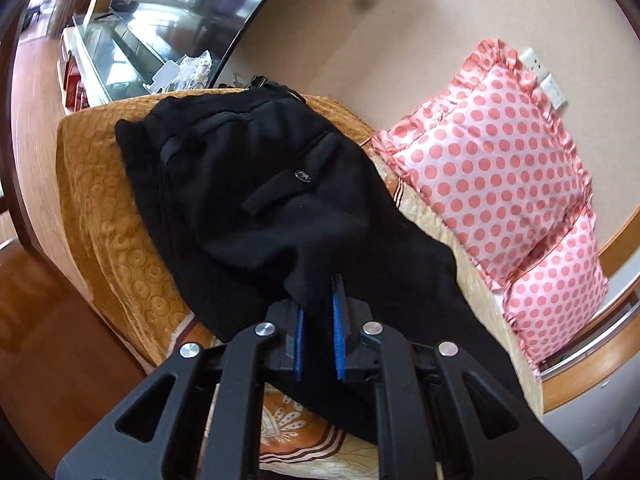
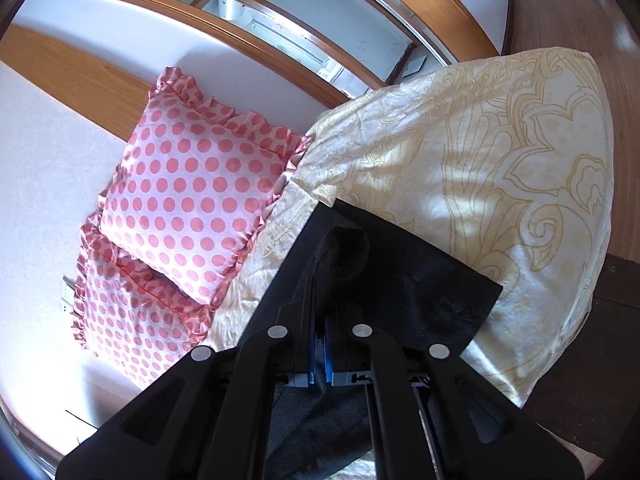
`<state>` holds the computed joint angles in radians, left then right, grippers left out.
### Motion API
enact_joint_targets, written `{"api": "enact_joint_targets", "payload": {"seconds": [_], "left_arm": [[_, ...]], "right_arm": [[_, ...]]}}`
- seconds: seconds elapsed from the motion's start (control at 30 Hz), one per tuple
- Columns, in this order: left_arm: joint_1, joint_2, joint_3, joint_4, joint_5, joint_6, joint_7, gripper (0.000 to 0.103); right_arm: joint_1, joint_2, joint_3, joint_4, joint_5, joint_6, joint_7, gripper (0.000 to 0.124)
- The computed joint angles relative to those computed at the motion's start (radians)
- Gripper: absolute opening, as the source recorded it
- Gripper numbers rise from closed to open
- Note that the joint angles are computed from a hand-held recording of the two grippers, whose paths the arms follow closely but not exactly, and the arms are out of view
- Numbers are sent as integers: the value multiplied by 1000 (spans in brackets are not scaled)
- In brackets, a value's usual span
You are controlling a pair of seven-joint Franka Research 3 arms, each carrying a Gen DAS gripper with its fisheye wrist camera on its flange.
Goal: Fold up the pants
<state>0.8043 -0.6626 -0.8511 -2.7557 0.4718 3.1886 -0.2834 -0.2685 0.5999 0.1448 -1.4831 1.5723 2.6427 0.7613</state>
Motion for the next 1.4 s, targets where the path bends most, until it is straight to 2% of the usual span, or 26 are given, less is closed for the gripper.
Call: {"api": "enact_joint_targets", "payload": {"seconds": [0.07,0.13,0.17,0.2,0.27,0.37,0.4,0.43,0.47,0.53,0.6,0.67,0.83,0.87,0.93,0.97,1.0,1.13,1.27,1.4], "left_arm": [[7,-43,-31,-3,-1,-19,-18,11],[-24,-43,-16,-1,22,-54,-4,15],[-41,-38,-4,-5,32,-60,-4,26],[-57,-47,7,-19,39,-52,-13,43],[-92,-90,33,-47,35,-73,-37,62],[-92,-200,55,-91,39,-96,-100,71],[-95,-213,85,-110,42,-86,-109,71],[-94,-208,110,-121,45,-68,-109,71],[-101,-169,168,-131,44,-42,-89,70],[-95,-112,220,-137,33,8,-51,60],[-96,-41,268,-132,13,39,-7,58],[-67,1,265,-132,-12,84,13,57],[-43,7,236,-126,-69,82,64,57],[-32,3,224,-124,-81,75,71,56],[-35,-2,219,-114,-102,32,92,41],[-30,-8,212,-106,-100,3,105,16],[-36,-3,223,-103,-92,-1,119,10],[-65,-41,243,-115,-77,-35,127,6],[-146,-168,297,-162,-52,-124,111,6],[-237,-202,370,-190,-29,-178,115,6]], "right_arm": [[-9,-10,5,-9,25,-4,-17,3],[-5,-22,-1,-20,37,6,-29,3],[-2,-23,-5,-22,37,10,-29,3],[1,-23,-9,-22,30,10,-20,3],[7,-22,-14,-23,16,13,-4,3],[12,-14,-16,-15,-1,20,15,3],[10,-15,-15,-16,-5,19,17,3],[11,-12,-15,-13,-11,20,22,3],[12,-9,-14,-10,-18,22,28,3],[9,-7,-10,-10,-20,23,31,3],[7,-9,-7,-13,-20,24,29,3],[8,-10,-7,-13,-24,27,31,3],[9,-9,-6,-13,-32,34,32,3],[9,-9,-5,-13,-33,34,33,3],[9,-6,-4,-12,-35,36,38,3],[9,-5,-4,-11,-36,37,40,3],[9,-4,-4,-11,-38,37,44,3],[4,-2,-2,-10,-39,34,49,3],[-3,-11,0,-15,-26,29,31,3],[-5,-26,-1,-19,8,29,-12,3]]}}
